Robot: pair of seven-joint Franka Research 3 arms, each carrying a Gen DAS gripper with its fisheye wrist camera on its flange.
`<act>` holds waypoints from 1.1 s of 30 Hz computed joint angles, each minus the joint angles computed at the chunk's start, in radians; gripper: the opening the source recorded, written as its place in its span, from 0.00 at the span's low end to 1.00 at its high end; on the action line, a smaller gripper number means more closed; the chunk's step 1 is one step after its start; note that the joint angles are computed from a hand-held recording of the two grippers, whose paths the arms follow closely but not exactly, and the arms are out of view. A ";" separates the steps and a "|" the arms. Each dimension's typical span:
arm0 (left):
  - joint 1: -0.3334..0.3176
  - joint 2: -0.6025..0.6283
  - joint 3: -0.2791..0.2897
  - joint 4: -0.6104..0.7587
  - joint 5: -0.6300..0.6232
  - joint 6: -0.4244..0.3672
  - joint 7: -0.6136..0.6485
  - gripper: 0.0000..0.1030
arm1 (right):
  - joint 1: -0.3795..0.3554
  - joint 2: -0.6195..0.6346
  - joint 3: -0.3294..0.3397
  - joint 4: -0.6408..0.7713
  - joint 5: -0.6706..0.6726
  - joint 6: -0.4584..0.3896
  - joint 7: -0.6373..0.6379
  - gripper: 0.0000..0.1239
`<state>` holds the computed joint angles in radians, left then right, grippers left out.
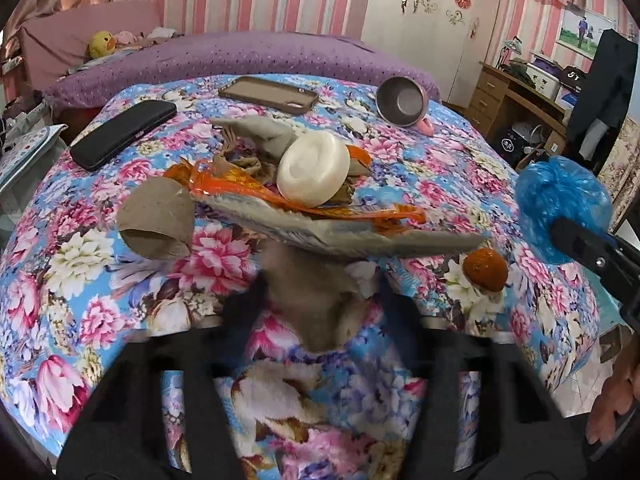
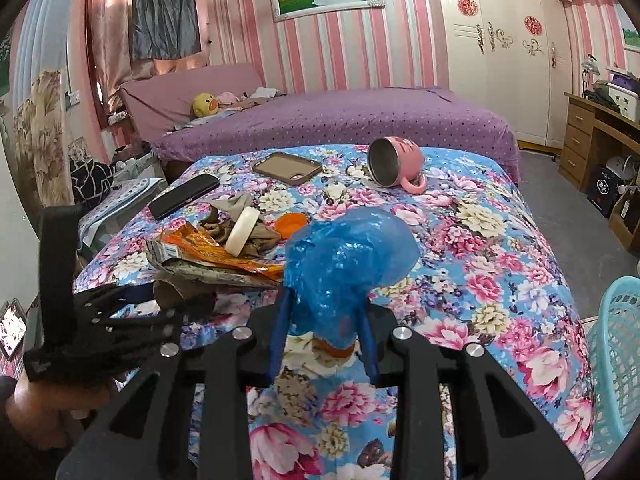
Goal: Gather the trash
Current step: 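Close the right gripper on the blue bag while the left gripper grasps the brown cardboard tube, then carry the blue bag and cardboard tube over the light blue wastebasket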
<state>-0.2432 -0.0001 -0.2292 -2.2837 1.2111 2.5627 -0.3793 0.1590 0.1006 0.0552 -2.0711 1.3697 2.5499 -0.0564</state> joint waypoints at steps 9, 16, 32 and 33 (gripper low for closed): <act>-0.005 -0.161 -0.049 -0.117 0.054 -0.116 -0.026 0.27 | -0.014 -0.007 -0.007 0.003 0.041 -0.018 -0.019 0.25; 0.031 -0.361 -0.079 -0.283 0.035 -0.168 -0.119 0.26 | 0.001 -0.020 -0.002 -0.009 0.067 -0.018 -0.038 0.25; 0.039 -0.438 -0.147 -0.315 0.076 -0.273 -0.147 0.26 | 0.019 -0.038 -0.008 -0.034 0.091 0.001 -0.068 0.25; 0.039 -0.435 -0.153 -0.310 0.097 -0.274 -0.160 0.26 | 0.019 -0.038 -0.008 -0.034 0.094 -0.001 -0.070 0.25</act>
<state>-0.2040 -0.4349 -0.3822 -2.5940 1.3077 2.2882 -0.5389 0.1780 0.0628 0.0468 -2.1046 1.4636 2.5492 -0.1263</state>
